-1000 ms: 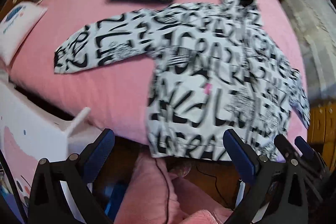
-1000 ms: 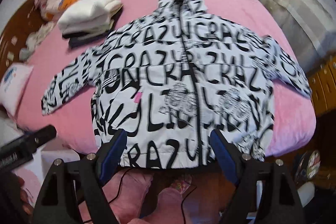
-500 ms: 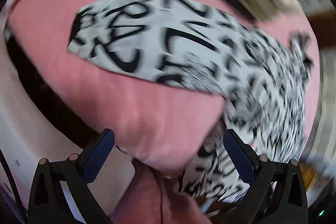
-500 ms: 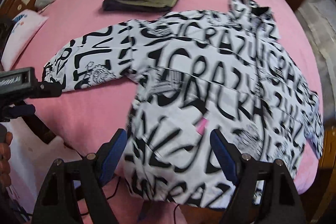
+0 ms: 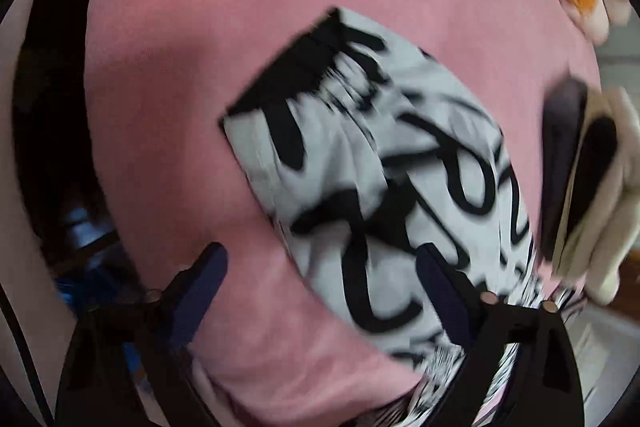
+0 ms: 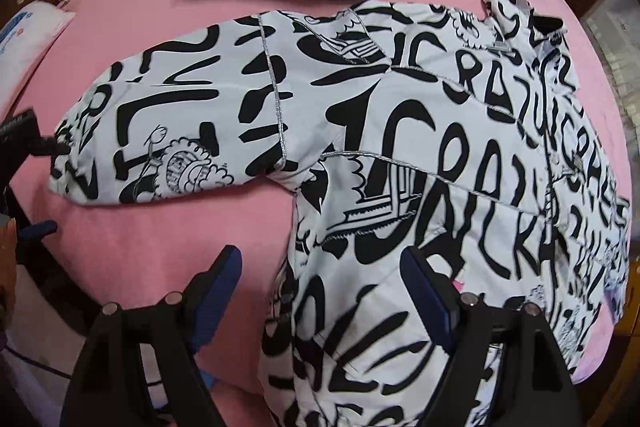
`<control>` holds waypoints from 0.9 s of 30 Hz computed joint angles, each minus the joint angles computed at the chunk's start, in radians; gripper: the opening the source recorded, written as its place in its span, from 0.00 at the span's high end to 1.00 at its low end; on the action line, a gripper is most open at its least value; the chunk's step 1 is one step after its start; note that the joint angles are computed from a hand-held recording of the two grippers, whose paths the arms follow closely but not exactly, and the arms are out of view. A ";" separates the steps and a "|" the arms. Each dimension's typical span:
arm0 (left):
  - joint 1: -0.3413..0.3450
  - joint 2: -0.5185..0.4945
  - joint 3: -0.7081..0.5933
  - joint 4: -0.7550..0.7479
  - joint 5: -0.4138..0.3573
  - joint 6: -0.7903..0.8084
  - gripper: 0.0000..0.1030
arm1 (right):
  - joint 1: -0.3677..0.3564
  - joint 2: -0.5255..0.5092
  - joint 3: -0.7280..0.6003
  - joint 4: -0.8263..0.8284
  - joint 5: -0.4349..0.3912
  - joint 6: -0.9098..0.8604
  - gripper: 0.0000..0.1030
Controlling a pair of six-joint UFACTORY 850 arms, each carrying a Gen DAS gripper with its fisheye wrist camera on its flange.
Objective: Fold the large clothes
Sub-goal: 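Grasp the jacket sleeve cuff with the left gripper and lift it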
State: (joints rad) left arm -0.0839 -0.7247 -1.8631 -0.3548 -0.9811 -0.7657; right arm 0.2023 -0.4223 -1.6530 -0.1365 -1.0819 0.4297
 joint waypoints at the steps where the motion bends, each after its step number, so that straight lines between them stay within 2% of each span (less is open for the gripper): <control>1: 0.006 -0.002 0.016 -0.013 0.036 -0.010 0.12 | -0.002 -0.003 0.002 0.011 0.006 0.006 0.21; 3: 0.011 0.005 0.049 -0.025 0.093 -0.027 0.17 | -0.006 -0.005 0.010 0.026 0.015 0.013 0.21; 6: 0.011 0.006 0.076 -0.033 0.180 -0.052 0.32 | -0.009 0.001 0.034 0.057 0.026 -0.002 0.21; 8: 0.006 -0.006 0.064 -0.001 0.198 -0.067 0.49 | -0.012 0.007 0.051 0.072 0.030 -0.019 0.21; 9: 0.002 -0.010 0.059 0.017 0.203 -0.075 0.54 | -0.012 0.011 0.059 0.073 0.033 -0.023 0.21; 10: -0.002 -0.012 0.055 0.041 0.215 -0.081 0.62 | -0.012 0.019 0.073 0.073 0.040 -0.026 0.21; 11: -0.007 -0.011 0.055 0.052 0.229 -0.083 0.77 | -0.014 0.026 0.084 0.074 0.044 -0.031 0.21; 13: -0.015 0.007 0.070 0.056 0.274 -0.067 0.88 | -0.020 0.039 0.103 0.082 0.046 -0.044 0.21; 17: -0.063 0.010 0.008 0.219 0.314 -0.137 0.91 | -0.040 0.070 0.139 0.090 0.059 -0.052 0.21; 20: -0.099 0.042 -0.001 0.272 0.420 -0.102 0.92 | -0.065 0.096 0.161 0.095 0.074 -0.050 0.21; 22: -0.116 0.063 -0.018 0.295 0.456 -0.071 0.92 | -0.088 0.119 0.179 0.104 0.087 -0.055 0.21; 27: -0.187 0.024 -0.173 0.312 0.465 -0.047 0.92 | -0.157 0.170 0.222 0.118 0.115 -0.088 0.21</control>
